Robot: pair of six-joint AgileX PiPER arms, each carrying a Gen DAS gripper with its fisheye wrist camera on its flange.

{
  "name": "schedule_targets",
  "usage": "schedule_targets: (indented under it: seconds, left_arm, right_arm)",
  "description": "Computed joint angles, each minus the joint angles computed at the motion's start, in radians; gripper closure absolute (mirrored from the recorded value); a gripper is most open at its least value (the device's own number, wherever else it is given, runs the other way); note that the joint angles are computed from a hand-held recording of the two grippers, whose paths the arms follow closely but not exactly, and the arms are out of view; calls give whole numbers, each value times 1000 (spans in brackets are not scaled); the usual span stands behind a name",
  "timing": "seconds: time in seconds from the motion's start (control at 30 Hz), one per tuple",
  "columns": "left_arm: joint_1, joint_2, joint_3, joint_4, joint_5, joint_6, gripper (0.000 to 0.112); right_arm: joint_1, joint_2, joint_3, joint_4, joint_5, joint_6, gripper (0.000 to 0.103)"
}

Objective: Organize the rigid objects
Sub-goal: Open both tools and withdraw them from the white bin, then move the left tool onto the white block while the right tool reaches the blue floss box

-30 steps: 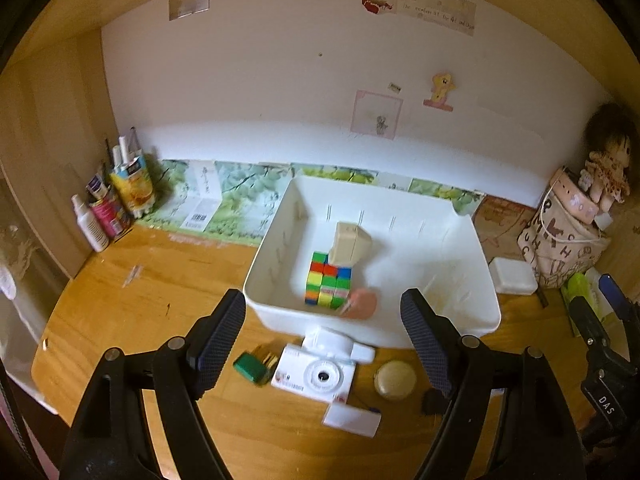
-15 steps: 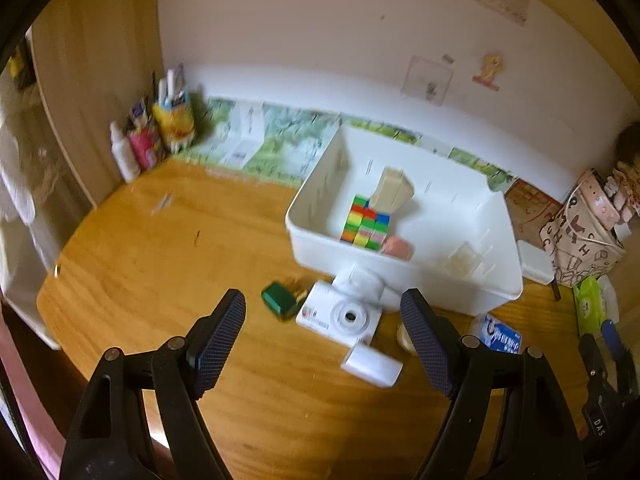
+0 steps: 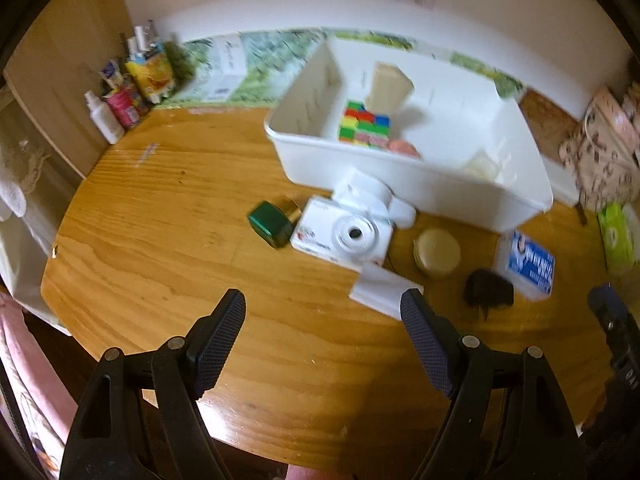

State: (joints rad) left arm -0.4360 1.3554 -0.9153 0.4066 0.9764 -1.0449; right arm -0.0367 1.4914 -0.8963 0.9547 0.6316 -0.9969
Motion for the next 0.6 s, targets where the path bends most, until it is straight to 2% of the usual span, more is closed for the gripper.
schedule_targets:
  seconds: [0.07, 0.23, 0.4, 0.6]
  left_arm:
    - [6, 26, -8, -33, -9, 37, 30]
    - [33, 82, -30, -104, -23, 132, 30]
    - [59, 132, -59, -144, -23, 212, 30]
    - [93, 198, -104, -201, -18, 322, 30]
  right_arm:
    - [6, 21, -18, -47, 7, 66, 21]
    - [-18, 107, -94, -99, 106, 204, 21]
    - [-22, 183, -160, -161, 164, 353, 20]
    - [2, 229, -213, -221, 185, 465, 16]
